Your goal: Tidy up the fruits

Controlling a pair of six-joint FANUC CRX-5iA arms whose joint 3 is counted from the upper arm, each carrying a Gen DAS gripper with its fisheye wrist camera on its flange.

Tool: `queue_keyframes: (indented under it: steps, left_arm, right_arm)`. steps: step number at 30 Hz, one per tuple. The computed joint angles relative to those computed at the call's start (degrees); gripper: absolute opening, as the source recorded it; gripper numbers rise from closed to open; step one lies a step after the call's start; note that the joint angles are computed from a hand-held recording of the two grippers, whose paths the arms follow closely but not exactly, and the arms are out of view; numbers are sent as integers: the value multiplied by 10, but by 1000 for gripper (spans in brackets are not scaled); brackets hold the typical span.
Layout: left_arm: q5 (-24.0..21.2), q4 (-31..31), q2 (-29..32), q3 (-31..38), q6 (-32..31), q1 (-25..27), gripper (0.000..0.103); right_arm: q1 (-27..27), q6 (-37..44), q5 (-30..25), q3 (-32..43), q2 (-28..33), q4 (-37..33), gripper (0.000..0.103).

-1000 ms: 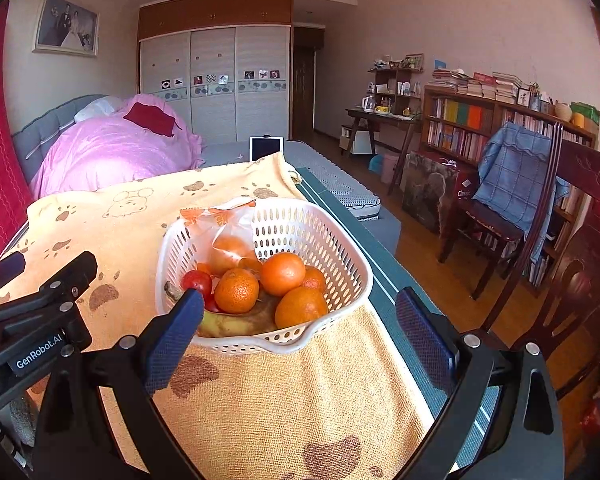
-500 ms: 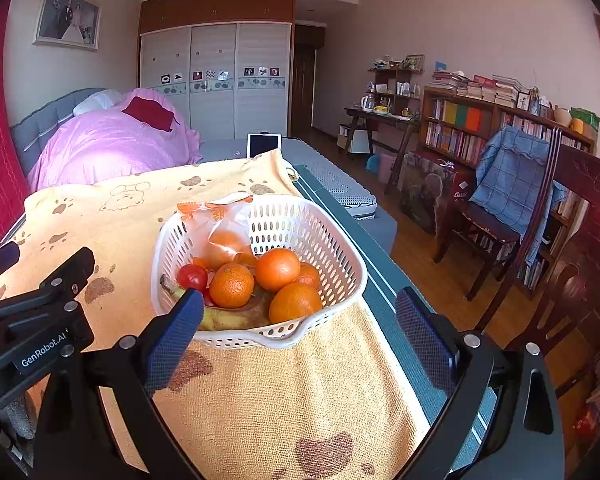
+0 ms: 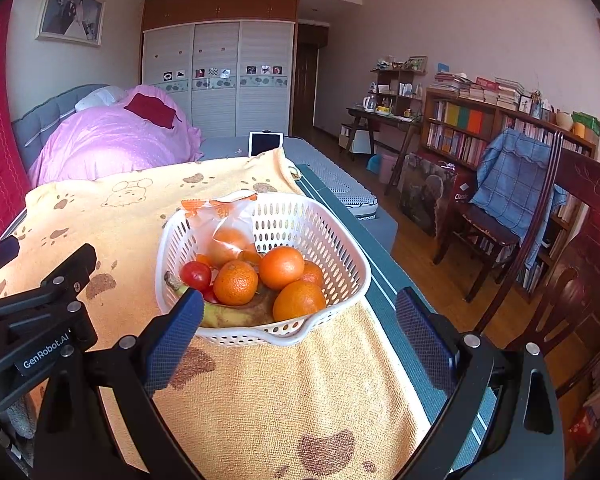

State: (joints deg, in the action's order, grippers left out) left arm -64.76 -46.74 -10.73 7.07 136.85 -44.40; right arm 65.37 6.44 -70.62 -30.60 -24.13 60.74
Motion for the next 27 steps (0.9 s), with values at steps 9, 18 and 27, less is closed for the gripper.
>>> queue_keyframes:
  steps: [9,18,27]
  left_arm:
    - [4,2,-2,-3,-5,4,98]
    - [4,1,-3,-4,-5,3,98]
    - [4,-1,-3,-5,-5,3,98]
  right_arm:
    - [0,0,0,0,1,0,98]
    - [0,0,0,0,1,0,98]
    - [0,0,0,0,1,0,98]
